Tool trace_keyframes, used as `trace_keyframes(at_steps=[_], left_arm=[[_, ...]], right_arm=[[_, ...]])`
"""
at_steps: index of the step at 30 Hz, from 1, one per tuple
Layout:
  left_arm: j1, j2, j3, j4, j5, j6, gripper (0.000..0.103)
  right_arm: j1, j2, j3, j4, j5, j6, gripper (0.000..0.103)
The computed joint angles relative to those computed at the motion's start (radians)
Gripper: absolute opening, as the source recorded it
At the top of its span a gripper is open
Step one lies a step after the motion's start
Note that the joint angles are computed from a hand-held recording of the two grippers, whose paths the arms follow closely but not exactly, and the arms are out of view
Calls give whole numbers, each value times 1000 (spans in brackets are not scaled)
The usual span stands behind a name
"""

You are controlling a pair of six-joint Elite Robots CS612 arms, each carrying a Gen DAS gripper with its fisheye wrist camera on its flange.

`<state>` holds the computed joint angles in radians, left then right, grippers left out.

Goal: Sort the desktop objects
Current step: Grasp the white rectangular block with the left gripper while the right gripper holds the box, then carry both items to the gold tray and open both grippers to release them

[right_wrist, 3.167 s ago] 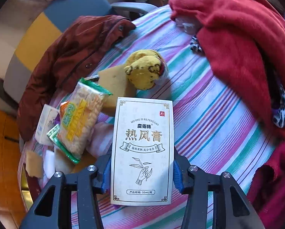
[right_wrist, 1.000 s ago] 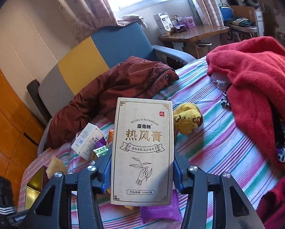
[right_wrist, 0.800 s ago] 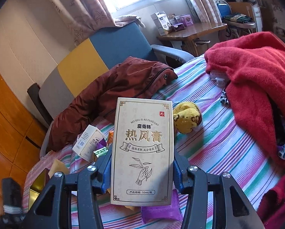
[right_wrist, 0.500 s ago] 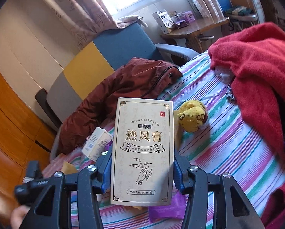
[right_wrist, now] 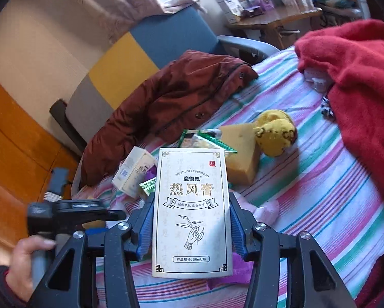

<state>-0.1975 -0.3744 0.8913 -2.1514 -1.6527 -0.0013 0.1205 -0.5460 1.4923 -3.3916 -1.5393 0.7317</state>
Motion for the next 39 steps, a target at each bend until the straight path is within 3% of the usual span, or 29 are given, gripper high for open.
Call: trace_keyframes(at_steps=[4, 9, 14, 21, 30, 39], left_arm=[[-9, -27, 90, -141, 39, 89, 67], [24, -61, 178, -276, -71, 155, 62], [62, -144, 351, -527, -169, 278, 62], [101, -196, 419, -723, -209, 354, 63], [168, -199, 431, -814, -201, 328, 63], [213, -174, 405, -830, -158, 278, 64]], right_arm=[[-4, 1, 6, -7, 5, 14, 51], [-7, 3, 14, -52, 14, 21, 51], [-8, 5, 21, -115, 21, 20, 51], [-2, 7, 17, -167, 36, -31, 51], [50, -14, -39, -18, 59, -184, 51], [116, 22, -178, 129, 218, -273, 51]])
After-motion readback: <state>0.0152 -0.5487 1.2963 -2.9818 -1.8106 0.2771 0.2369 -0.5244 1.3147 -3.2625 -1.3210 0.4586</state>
